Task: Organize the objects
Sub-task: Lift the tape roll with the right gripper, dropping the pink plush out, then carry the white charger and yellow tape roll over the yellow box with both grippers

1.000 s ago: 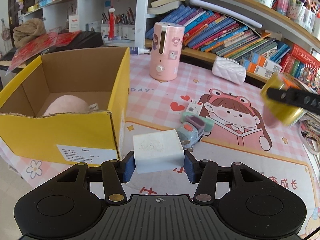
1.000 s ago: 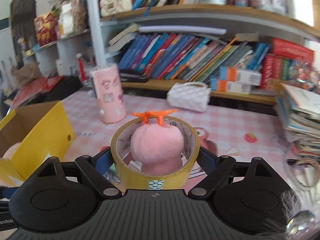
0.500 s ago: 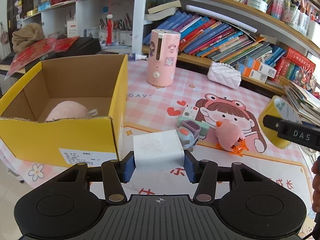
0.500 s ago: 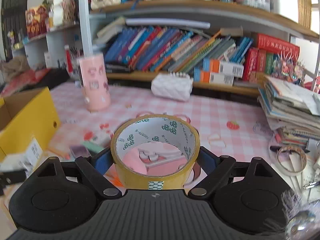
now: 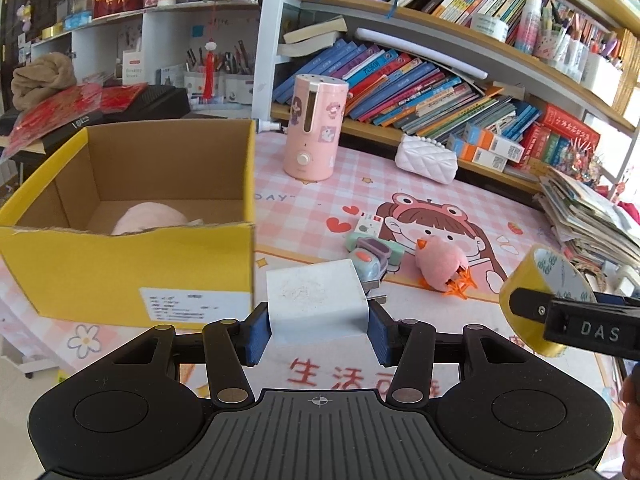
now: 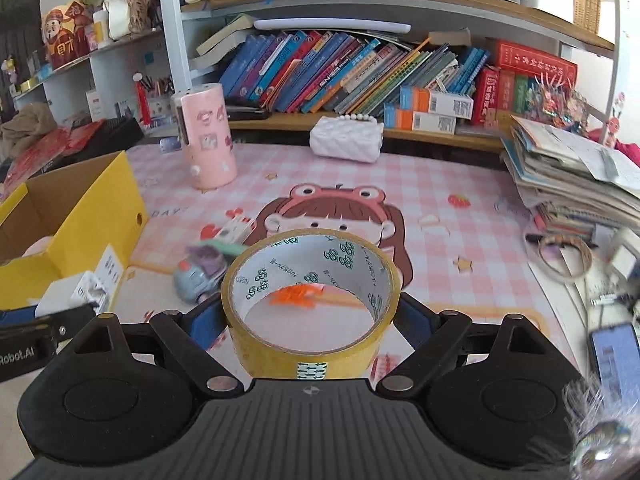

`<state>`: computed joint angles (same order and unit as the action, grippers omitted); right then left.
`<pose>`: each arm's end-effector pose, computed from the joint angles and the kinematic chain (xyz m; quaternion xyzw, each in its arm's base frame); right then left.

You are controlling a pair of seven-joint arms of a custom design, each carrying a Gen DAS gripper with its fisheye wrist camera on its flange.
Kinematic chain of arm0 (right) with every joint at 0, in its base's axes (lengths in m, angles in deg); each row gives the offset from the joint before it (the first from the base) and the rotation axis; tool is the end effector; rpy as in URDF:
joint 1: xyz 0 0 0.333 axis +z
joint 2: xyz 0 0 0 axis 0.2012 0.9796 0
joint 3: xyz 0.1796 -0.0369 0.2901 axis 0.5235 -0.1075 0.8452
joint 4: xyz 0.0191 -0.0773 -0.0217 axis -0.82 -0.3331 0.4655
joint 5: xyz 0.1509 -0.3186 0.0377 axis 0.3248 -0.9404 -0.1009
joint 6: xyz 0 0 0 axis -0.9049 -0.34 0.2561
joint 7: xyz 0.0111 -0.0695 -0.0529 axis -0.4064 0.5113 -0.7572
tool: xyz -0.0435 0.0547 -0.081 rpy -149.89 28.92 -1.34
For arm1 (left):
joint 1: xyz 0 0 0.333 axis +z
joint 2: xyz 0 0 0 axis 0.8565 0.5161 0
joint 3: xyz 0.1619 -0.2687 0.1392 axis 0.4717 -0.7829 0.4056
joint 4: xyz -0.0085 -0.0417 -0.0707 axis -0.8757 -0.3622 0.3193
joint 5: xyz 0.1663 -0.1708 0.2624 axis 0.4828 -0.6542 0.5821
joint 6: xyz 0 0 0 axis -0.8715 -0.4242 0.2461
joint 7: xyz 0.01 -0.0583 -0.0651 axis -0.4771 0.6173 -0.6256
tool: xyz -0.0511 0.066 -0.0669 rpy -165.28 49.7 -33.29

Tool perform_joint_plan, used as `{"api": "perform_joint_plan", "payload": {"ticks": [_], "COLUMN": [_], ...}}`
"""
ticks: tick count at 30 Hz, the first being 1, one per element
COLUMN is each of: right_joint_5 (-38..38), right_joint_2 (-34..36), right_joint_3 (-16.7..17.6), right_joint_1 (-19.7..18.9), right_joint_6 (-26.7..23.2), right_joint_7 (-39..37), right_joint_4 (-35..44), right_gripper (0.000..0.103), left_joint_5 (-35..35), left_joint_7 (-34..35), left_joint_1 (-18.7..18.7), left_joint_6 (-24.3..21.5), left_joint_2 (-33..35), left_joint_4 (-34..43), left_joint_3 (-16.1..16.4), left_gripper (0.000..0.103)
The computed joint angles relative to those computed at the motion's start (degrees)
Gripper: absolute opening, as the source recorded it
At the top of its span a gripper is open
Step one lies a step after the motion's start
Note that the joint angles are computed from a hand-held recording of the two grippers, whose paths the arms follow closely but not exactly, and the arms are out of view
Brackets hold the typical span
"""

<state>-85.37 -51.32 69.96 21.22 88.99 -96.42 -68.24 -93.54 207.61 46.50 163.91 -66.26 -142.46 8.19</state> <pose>0.3714 0.1454 0.4492 -0.4413 0.7855 -0.3618 0.2395 0.4764 -0.1508 0.4421 -0.4530 0.7806 -0.4079 0.1378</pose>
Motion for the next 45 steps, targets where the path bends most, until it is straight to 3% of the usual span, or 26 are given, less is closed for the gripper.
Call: {"api": "perform_joint_plan", "payload": {"ticks": [7,15,24,32,45], "right_joint_5": [8.43,13.93,16.93,16.34,15.49], "right_joint_2": [1.25,6.31,13.32,19.26,24.75], "right_joint_3": [4.77,7.22,6.6,5.1,2.41], "right_joint_1": [4.78,11.24,17.85,22.71,27.17], "right_joint_6": [-9.34,-15.75,-16.41,-16.06,-15.02], "right_joint_7": [-1.03,-0.4,-1.01,-1.11,-2.4], "right_joint_4": [2.91,8.63,15.13,20.73,27.19], "right_gripper": [0.087,0.087,0.087,0.088,0.087], "left_joint_5": [2.44,7.44,11.58,13.26,11.64], "left_joint_7": [1.34,0.69,2.28,3.92,6.99], "left_joint_1": [3.62,8.38,13.24,16.79,20.42], "left_joint_6": [-6.21,-12.41,-17.55,-19.13,-20.67], "left_joint_2": [-3.13,-5.22,-6.36,-6.07,-5.64], "left_joint_4": [-3.1,-5.37,-6.56,-6.34,-5.06], "left_joint_3": [3.23,6.94,10.26,12.07,13.41], "left_gripper": [0.049,0.049,0.049,0.049,0.049]}}
